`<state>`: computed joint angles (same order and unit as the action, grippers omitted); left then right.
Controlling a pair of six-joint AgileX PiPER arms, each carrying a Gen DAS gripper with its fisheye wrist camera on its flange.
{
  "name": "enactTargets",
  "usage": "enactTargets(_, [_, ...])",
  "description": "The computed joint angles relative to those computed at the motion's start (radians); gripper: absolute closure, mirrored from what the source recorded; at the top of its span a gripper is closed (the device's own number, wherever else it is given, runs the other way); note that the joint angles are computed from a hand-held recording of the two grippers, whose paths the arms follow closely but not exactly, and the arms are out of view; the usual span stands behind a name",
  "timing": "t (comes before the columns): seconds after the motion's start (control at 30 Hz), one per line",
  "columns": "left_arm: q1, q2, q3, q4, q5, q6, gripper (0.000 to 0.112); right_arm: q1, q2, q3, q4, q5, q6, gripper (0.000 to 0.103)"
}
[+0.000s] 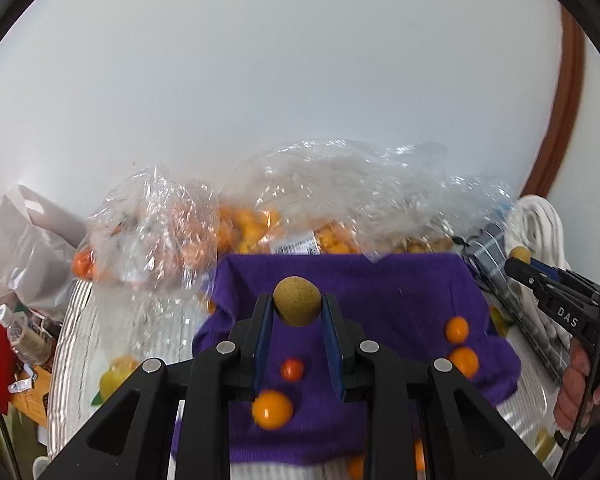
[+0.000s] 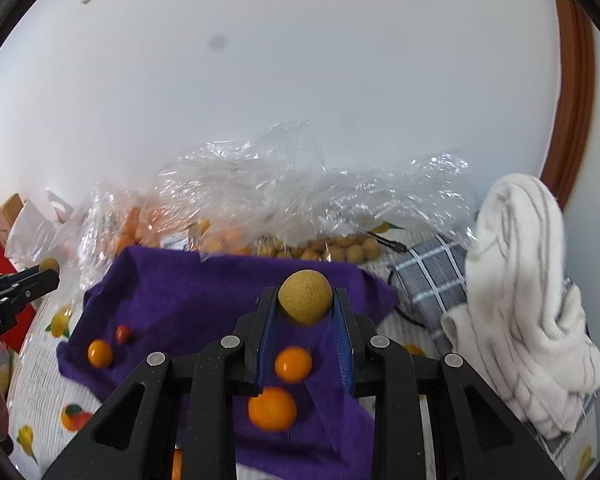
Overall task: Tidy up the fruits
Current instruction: 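Carry the yellow-green fruit with the right gripper over the purple towel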
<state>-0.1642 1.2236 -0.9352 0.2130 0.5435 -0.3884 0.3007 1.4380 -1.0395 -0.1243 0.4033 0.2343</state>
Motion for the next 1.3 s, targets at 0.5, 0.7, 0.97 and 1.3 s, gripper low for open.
enactTargets(0.5, [0.173,0.187,0.012,-0.336,-0.144,0.354,0.089,-0.029,0.195,-0.084,0.000,-0.052,-0.018,0.076])
enactTargets(0.7, [0.280,0.168,0.025,-0.612,-0.120,0.654,0.089,-0.083,0.206,-0.065,0.133,-0.054,-0.172,0.076])
enactTargets(0.97, [0.262,0.257,-0.013,-0.557,-0.080,0.571,0.089,-0.072,0.254,-0.080,0.214,-0.027,-0.281,0.076])
enactTargets(1.3, [0.206,0.323,-0.028,-0.448,-0.059,0.474,0.089,-0.032,0.357,-0.149,0.150,0.047,-0.224,0.076])
